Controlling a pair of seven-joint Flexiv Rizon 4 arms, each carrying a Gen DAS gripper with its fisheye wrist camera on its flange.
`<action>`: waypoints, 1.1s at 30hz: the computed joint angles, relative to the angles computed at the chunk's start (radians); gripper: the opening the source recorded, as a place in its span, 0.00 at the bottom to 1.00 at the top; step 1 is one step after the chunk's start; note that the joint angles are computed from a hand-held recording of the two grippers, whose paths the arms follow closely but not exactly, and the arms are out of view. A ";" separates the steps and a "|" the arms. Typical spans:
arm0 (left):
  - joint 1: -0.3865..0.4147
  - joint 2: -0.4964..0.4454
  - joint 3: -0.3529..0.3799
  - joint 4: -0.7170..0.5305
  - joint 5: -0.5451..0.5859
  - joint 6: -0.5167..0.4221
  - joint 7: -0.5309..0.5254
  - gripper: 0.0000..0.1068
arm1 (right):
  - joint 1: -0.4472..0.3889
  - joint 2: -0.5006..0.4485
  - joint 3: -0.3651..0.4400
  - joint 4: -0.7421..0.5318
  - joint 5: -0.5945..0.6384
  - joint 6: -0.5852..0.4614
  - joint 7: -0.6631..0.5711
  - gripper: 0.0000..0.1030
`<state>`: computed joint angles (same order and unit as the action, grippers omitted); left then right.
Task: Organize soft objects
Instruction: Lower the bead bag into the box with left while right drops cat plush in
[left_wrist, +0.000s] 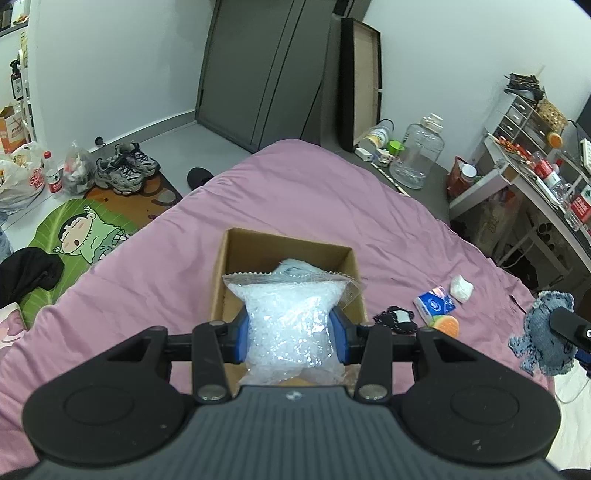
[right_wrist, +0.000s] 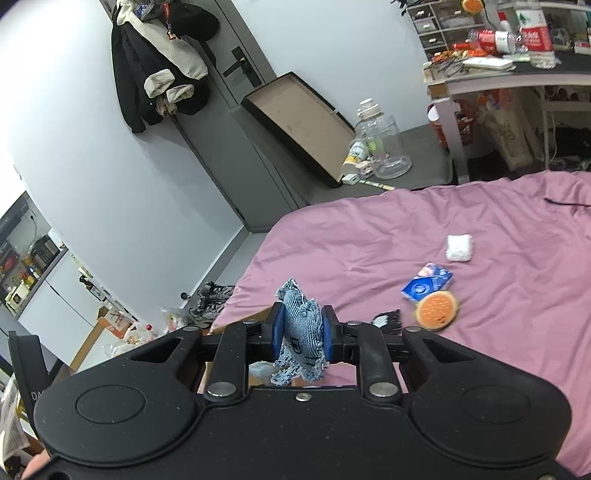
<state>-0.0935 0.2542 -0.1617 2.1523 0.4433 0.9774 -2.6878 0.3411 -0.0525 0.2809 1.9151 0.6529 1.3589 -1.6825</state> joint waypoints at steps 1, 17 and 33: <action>0.002 0.000 0.007 0.003 -0.002 0.002 0.009 0.40 | 0.005 -0.007 0.002 -0.006 -0.002 0.001 0.003 0.20; 0.036 -0.094 0.068 -0.002 -0.047 0.069 0.095 0.40 | 0.020 -0.127 0.067 -0.087 -0.089 -0.032 0.053 0.20; 0.010 -0.229 0.135 -0.076 -0.043 0.083 0.102 0.41 | 0.006 -0.222 0.101 -0.139 -0.170 -0.058 0.117 0.20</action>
